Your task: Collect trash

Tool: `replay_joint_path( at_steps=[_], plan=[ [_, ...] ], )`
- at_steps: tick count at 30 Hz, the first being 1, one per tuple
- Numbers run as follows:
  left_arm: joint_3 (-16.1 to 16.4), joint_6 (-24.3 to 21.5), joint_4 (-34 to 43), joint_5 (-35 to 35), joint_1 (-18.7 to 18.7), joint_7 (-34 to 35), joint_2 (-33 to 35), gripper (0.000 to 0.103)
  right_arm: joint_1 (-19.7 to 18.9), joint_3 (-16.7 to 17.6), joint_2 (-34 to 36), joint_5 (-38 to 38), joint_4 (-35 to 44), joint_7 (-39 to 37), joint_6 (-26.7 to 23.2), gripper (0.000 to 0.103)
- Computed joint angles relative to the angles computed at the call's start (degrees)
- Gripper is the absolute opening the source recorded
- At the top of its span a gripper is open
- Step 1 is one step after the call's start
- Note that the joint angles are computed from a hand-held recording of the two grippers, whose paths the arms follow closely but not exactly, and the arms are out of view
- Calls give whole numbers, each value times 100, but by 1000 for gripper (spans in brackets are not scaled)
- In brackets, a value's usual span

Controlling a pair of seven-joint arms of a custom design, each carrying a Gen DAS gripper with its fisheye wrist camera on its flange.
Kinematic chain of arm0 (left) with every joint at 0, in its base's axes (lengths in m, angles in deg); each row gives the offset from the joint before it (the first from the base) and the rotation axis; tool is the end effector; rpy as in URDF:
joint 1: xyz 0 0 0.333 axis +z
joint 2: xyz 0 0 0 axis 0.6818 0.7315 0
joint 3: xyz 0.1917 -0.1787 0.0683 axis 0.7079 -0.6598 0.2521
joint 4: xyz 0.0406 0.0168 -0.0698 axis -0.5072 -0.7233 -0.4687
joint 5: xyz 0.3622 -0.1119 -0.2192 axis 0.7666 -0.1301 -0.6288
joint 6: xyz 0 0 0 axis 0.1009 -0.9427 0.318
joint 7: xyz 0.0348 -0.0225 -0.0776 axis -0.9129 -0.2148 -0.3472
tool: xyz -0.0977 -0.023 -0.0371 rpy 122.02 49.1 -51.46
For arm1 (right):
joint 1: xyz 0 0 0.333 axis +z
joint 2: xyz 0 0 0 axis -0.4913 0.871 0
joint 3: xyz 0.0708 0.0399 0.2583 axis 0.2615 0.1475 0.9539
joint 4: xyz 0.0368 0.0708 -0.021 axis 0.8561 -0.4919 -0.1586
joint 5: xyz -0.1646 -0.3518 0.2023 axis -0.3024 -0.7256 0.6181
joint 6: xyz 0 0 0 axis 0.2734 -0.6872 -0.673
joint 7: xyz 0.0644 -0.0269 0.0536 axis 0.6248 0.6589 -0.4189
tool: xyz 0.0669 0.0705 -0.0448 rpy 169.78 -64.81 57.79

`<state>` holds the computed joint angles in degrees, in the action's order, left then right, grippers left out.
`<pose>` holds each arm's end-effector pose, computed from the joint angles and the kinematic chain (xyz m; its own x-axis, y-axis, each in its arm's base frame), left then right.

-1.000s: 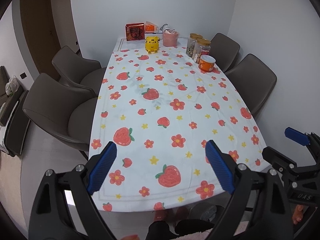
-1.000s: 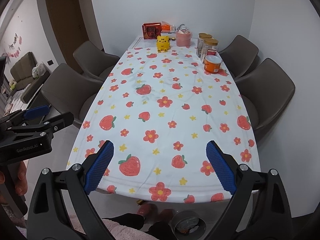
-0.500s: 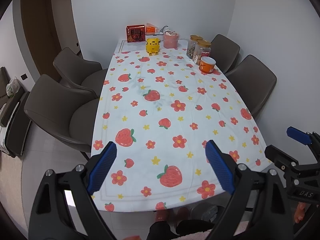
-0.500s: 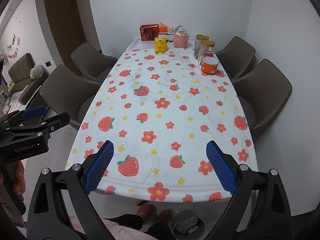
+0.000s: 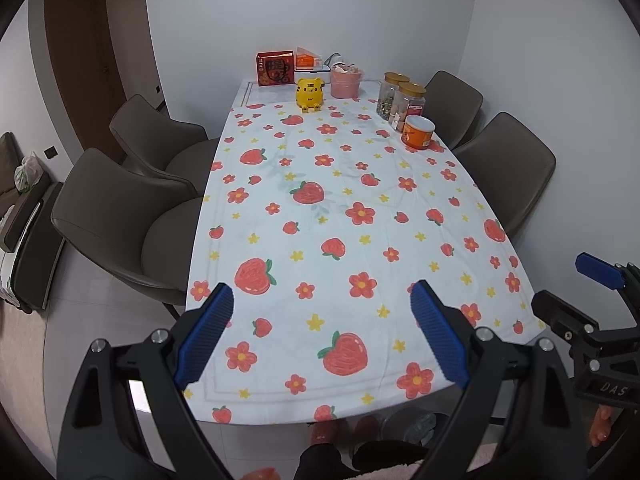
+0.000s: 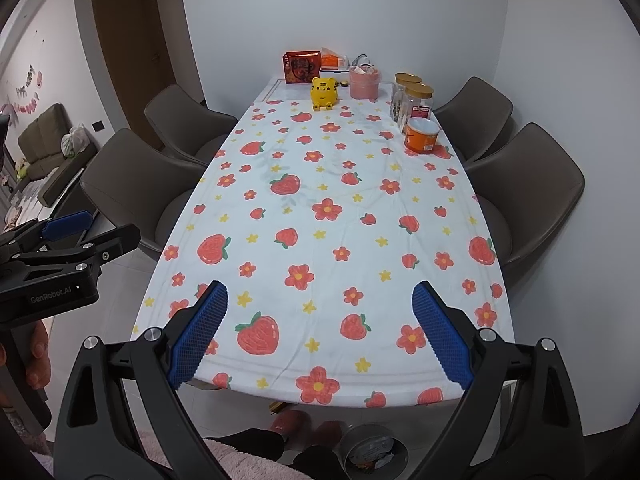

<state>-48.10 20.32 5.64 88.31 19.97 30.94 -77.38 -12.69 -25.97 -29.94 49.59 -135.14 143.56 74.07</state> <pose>0.3998 -0.2985 0.8833 0.1641 -0.9850 0.0541 -0.7666 -0.1618 -0.6214 0.4295 0.1958 0.8949 0.3919 -0.9197 -0.0225 -0.7134 -0.2884 -0.6387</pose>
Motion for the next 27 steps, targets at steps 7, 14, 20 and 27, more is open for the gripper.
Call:
replay_joint_path(
  at_steps=[7, 14, 20, 27],
  plan=[
    [-30, -47, 37, 49, -29, -66, 24, 90, 0, 1, 3, 12, 10, 1, -12, 90],
    [-7, -64, 51, 52, -49, -60, 13, 90, 3, 3, -17, 8, -27, 9, 12, 90],
    [-21, -90, 64, 90, -70, -93, 30, 90, 1, 7, -21, -2, -25, 1, 17, 90],
    [-23, -59, 16, 69, -46, -98, 3, 90, 0, 2, -39, 7, -54, -13, 22, 90]
  ],
)
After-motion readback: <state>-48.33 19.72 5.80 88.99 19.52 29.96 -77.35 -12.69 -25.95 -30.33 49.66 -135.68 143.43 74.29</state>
